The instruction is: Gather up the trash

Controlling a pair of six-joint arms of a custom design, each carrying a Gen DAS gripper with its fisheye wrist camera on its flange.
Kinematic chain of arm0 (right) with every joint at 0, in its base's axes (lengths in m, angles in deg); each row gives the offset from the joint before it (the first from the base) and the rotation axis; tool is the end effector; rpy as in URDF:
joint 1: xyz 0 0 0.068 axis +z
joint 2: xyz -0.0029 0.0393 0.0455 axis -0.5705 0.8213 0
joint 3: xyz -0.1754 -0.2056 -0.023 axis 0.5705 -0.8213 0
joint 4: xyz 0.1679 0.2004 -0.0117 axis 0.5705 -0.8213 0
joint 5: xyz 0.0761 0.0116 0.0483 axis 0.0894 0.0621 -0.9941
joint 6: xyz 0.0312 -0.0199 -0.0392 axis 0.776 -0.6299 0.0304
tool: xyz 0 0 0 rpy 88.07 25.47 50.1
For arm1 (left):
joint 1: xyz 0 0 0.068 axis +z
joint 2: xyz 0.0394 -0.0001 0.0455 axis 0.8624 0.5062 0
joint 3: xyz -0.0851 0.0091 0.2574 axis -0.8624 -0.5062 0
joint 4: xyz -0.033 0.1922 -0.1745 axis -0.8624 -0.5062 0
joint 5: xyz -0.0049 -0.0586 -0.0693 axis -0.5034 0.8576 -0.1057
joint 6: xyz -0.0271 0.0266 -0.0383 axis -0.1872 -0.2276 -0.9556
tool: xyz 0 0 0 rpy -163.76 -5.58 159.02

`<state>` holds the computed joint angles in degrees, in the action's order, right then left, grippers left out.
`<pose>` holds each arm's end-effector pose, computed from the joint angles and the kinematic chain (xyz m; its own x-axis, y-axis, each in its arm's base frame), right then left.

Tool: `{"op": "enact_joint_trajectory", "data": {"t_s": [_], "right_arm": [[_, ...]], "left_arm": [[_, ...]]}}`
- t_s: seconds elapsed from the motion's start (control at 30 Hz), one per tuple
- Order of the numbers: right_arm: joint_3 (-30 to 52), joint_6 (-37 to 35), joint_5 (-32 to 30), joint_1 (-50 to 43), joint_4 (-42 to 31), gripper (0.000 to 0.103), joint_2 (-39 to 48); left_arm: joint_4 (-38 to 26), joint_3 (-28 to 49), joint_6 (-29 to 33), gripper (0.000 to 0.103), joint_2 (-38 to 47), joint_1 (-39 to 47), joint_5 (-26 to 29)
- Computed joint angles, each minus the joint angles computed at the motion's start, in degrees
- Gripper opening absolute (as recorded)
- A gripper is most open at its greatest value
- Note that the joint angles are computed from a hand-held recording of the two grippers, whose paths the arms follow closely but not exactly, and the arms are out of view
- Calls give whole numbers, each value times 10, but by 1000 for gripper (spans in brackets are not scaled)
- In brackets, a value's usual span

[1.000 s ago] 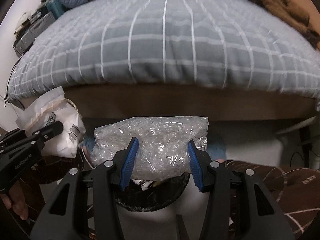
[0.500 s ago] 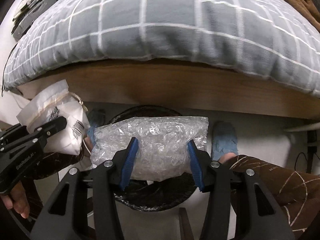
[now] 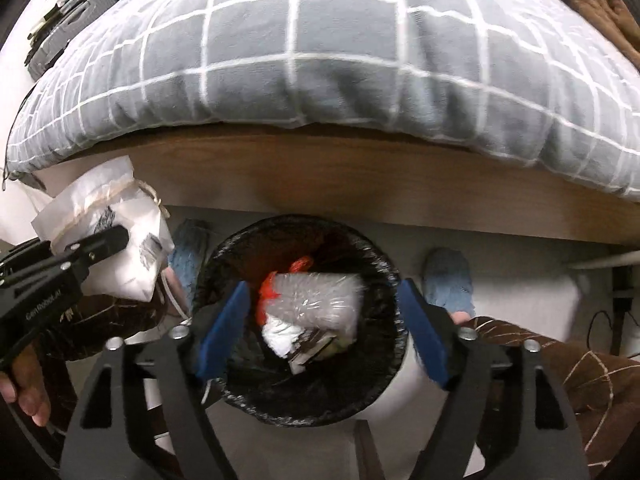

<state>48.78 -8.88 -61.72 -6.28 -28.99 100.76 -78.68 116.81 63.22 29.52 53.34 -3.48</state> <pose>0.1977 0.0990 0.0637 -0.8678 0.3767 -0.3240 0.3749 0.9244 0.0704 0.2931 -0.0399 0.0669 -0.8226 0.4731 -0.3154 0.5234 0.8467 -0.0953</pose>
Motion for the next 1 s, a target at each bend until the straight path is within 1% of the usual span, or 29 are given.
{"op": "enact_joint_trajectory", "data": {"t_s": [0.03, 0.1, 0.17, 0.23, 0.3, 0.4, 0.5, 0.6, 0.67, 0.7, 0.77, 0.9, 0.97, 1.0], "right_arm": [[-8, 2, 10, -2, -5, 84, -12], [-19, 10, 21, -2, -10, 86, -27], [-44, 12, 23, -12, -10, 88, -58], [-65, 10, 28, -24, -16, 93, -91], [-70, 15, 38, -29, -21, 95, -102], [-85, 14, 53, -39, -42, 95, -138], [-103, 15, 64, -46, -55, 95, -169], [-109, 18, 73, -50, -72, 95, -189], [-109, 19, 74, -54, -79, 95, -199], [-111, 19, 77, -54, -66, 95, -187], [-109, 22, 87, -50, -62, 95, -179], [-101, 21, 100, -39, -79, 95, -194], [-91, 29, 112, -28, -94, 95, -196], [-88, 32, 117, -22, -99, 95, -201]], "left_arm": [[3, -3, 2, 22, 0, -3, 1], [7, -11, -3, 22, -4, -19, 0], [10, -18, -8, 22, -5, -36, 1], [8, -26, -16, 22, -13, -55, 1], [9, -30, -22, 22, -17, -68, 2], [14, -39, -35, 23, -28, -91, 4], [20, -46, -45, 25, -37, -103, 7], [32, -56, -41, 29, -38, -105, 4], [39, -58, -37, 35, -37, -107, -1], [43, -62, -37, 38, -42, -109, -5], [47, -69, -35, 53, -52, -106, -8], [52, -76, -27, 64, -69, -93, -10], [57, -85, -24, 77, -94, -85, -12], [58, -88, -25, 79, -105, -83, -13]]}}
